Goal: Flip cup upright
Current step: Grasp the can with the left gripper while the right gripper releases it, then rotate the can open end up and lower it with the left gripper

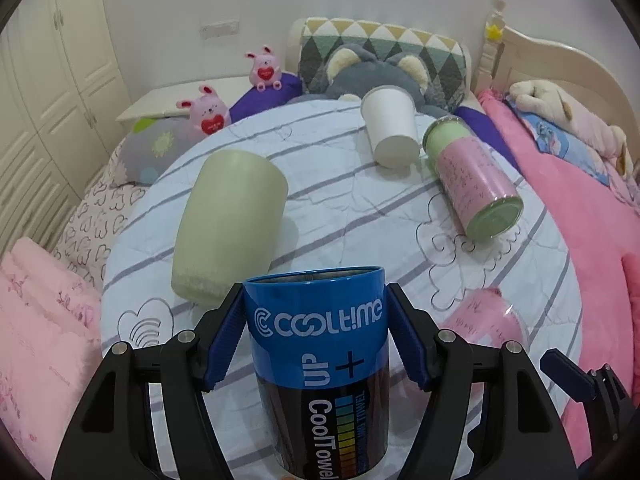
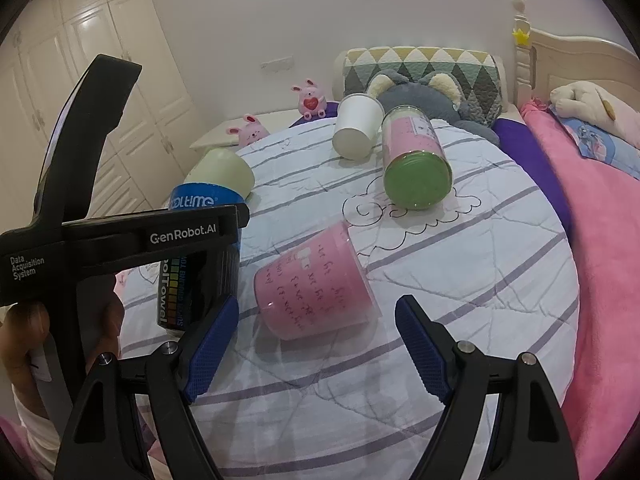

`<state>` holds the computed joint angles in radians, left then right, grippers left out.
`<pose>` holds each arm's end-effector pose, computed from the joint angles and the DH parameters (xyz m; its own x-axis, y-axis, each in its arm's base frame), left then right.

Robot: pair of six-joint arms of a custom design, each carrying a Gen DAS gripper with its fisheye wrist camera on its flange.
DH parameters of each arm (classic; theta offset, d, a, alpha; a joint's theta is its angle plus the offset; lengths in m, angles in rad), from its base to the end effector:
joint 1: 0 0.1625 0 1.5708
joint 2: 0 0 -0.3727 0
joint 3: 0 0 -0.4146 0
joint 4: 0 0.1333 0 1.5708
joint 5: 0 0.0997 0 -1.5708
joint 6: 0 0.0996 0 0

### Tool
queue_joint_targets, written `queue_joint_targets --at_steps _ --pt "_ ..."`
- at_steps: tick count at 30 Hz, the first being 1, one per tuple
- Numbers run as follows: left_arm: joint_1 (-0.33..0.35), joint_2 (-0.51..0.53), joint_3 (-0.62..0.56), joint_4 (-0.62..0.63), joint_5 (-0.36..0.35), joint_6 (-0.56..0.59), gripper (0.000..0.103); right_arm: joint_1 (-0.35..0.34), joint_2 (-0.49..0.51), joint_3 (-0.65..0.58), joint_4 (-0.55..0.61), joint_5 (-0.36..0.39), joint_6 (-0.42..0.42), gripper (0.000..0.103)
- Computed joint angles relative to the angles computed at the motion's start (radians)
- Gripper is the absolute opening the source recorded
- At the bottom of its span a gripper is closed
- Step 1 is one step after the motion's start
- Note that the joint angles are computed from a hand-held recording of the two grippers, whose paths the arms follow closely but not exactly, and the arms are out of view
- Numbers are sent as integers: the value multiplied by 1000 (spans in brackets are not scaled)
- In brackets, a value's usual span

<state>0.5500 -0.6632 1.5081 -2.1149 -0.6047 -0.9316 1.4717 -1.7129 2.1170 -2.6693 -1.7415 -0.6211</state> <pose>-0.4394 -0.5219 -0.0018 -0.7068 -0.0355 -0.7065 0.4140 0.7890 -0.4539 0.0695 -0.4771 0.3568 -0.8330 -0.2777 0.4786 -0.5026 0.7415 -0.4444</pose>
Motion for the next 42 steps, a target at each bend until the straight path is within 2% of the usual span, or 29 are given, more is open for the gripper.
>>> queue_joint_targets --at_steps 12,22,34,36,38,42 --pt "-7 37 -5 -190 127 134 69 -1 32 -19 -34 12 10 82" --pt "-20 36 41 -293 142 192 69 -2 29 -10 -36 12 11 82" --pt "-42 6 90 -290 136 176 70 2 5 14 -43 14 7 82" --pt "-45 4 89 -264 145 157 75 4 2 19 -49 11 5 82" --pt "-53 -8 101 -251 151 142 87 6 0 21 -54 10 6 82" --pt "-65 -30 124 -251 156 135 93 11 -4 25 -60 7 6 82"
